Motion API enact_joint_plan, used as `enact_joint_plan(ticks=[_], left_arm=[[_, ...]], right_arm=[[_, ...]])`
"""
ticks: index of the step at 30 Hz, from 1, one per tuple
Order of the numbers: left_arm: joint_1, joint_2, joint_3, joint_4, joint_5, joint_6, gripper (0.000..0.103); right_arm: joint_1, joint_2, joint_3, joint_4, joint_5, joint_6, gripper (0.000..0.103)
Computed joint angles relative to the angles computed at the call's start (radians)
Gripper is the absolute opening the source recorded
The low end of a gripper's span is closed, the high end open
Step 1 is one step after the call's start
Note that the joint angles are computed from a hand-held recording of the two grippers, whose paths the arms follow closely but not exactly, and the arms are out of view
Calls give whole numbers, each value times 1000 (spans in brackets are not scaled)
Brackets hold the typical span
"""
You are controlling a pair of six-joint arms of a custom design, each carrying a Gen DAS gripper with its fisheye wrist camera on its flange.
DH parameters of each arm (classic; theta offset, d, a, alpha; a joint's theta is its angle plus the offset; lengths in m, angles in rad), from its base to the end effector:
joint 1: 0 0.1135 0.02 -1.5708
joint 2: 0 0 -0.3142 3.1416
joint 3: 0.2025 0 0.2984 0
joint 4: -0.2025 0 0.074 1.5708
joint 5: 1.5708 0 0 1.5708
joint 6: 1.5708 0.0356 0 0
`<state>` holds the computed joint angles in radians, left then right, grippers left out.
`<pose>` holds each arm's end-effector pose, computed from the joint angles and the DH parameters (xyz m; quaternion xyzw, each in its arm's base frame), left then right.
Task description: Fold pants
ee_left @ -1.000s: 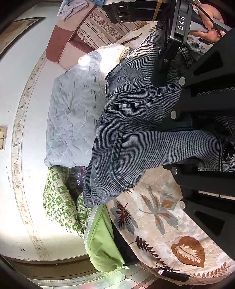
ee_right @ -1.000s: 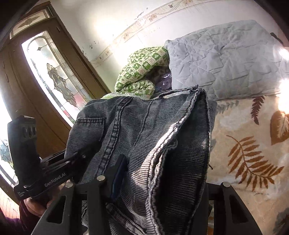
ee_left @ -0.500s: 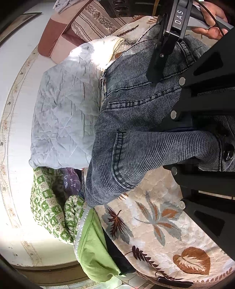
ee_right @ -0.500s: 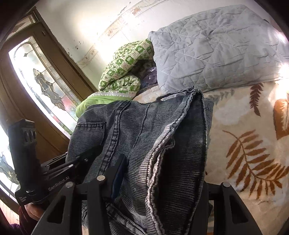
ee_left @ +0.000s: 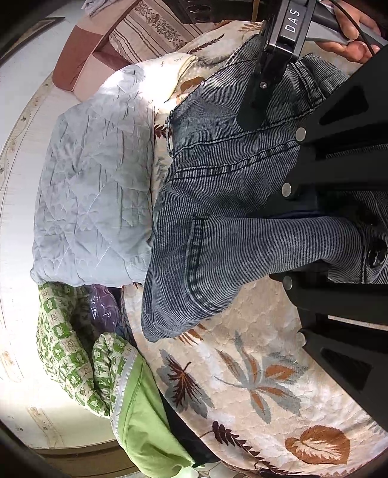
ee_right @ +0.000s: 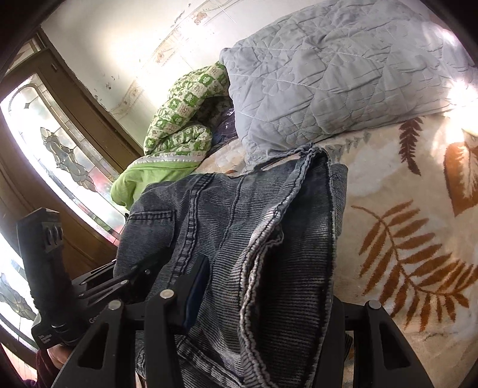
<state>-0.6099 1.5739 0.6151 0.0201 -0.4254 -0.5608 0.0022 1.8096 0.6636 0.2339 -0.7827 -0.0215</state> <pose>0.2551 -0.1603 0.1371 -0.0428 0.9304 -0.0006 0.3641 0.3302 0.0258 0.0987 -0.1337 0.8732 0.3580 0.3024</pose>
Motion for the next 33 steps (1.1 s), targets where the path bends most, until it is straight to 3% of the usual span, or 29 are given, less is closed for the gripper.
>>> enact_joint_plan(ticks=[25, 33], left_arm=[[42, 157, 15, 89, 37, 11, 20], [75, 198, 23, 103, 71, 7, 28]], right_arm=[[12, 145, 73, -17, 39, 13, 52], [9, 171, 86, -30, 51, 15, 52]])
